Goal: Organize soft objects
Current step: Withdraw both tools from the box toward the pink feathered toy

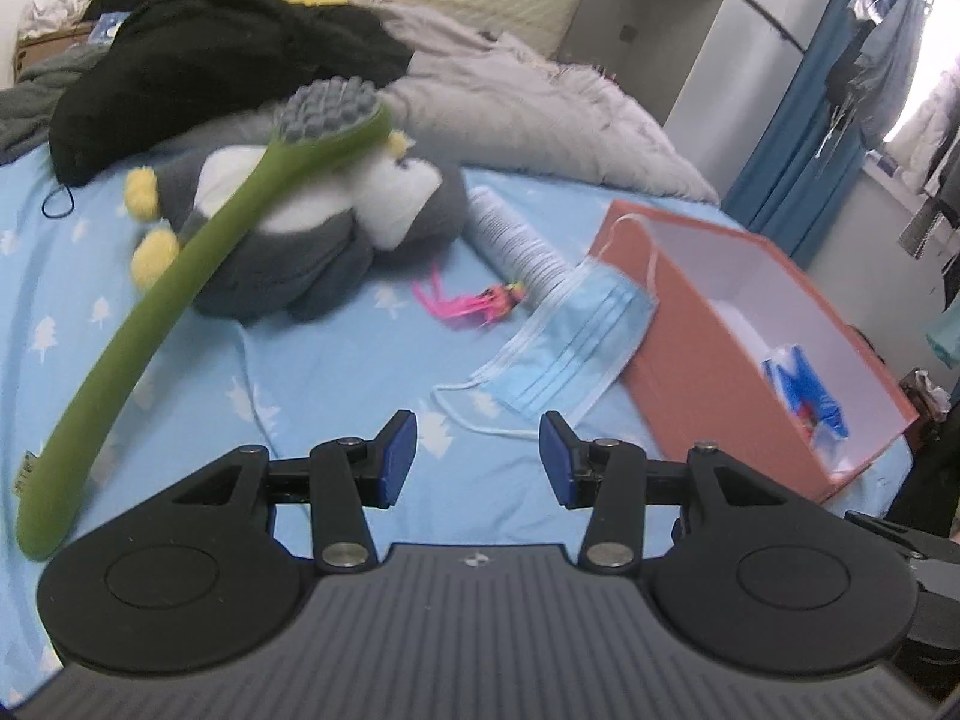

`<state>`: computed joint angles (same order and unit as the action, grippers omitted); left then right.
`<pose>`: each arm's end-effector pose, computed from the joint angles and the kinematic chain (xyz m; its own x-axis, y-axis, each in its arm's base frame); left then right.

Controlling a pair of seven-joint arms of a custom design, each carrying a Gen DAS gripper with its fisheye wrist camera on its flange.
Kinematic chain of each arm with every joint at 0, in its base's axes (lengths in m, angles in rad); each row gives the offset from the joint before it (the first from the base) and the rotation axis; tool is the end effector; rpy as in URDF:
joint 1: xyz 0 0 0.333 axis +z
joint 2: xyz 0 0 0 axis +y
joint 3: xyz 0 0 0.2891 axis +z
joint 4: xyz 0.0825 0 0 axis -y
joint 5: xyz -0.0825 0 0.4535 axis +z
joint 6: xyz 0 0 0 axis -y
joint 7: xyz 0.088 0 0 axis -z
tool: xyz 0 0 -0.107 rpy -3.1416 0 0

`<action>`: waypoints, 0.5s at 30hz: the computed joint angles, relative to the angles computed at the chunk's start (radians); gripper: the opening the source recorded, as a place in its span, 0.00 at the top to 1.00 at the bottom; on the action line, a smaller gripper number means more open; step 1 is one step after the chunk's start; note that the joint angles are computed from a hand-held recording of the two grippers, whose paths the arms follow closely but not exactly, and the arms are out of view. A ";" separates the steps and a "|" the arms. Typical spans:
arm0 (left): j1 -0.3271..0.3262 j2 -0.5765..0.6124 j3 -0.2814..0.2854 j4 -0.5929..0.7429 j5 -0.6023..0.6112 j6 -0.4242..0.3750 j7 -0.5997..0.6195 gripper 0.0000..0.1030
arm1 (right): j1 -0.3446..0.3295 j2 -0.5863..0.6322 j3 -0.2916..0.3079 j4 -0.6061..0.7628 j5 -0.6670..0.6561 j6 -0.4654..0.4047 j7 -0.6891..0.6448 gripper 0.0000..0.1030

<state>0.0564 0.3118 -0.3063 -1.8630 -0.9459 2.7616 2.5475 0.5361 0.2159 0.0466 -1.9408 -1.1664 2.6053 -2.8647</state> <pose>0.6984 -0.1316 0.3449 -0.4640 -0.8464 0.2615 -0.6964 0.1660 -0.6982 0.5616 0.3921 0.3472 -0.2512 -0.9437 -0.2154 -0.5991 0.3264 -0.7311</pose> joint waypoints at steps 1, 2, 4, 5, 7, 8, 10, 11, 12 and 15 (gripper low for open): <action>-0.007 0.029 0.006 0.028 0.022 -0.002 -0.012 0.50 | -0.004 0.020 0.000 0.018 0.013 0.004 -0.018 0.48; -0.006 0.060 0.004 0.058 0.033 -0.008 -0.008 0.50 | -0.005 0.042 -0.003 0.038 0.020 0.008 -0.036 0.48; -0.010 0.124 0.005 0.125 0.084 -0.019 -0.030 0.50 | -0.002 0.089 -0.016 0.086 0.034 0.007 -0.066 0.39; -0.013 0.161 0.003 0.164 0.114 -0.022 -0.043 0.49 | 0.004 0.109 -0.026 0.105 0.033 0.008 -0.065 0.37; -0.013 0.245 -0.009 0.253 0.168 -0.027 -0.056 0.47 | 0.014 0.156 -0.052 0.149 0.023 0.023 -0.061 0.37; -0.017 0.284 -0.011 0.299 0.199 -0.032 -0.070 0.45 | 0.019 0.176 -0.065 0.168 0.019 0.026 -0.061 0.37; -0.045 0.375 0.006 0.410 0.286 -0.049 -0.128 0.44 | 0.028 0.226 -0.089 0.218 0.022 0.030 -0.060 0.37; -0.063 0.426 0.019 0.478 0.335 -0.069 -0.163 0.44 | 0.029 0.252 -0.099 0.243 0.033 0.042 -0.065 0.37; -0.081 0.472 0.032 0.541 0.379 -0.086 -0.194 0.43 | 0.030 0.274 -0.108 0.264 0.047 0.049 -0.074 0.37; -0.100 0.613 0.026 0.740 0.462 -0.152 -0.237 0.43 | 0.040 0.342 -0.136 0.334 0.105 0.034 -0.138 0.37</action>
<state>-0.0431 0.9250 -0.2800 -1.1226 -0.4836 2.6100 2.3104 0.5764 0.5579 -0.0890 -1.6065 -1.0610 2.6396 -3.0024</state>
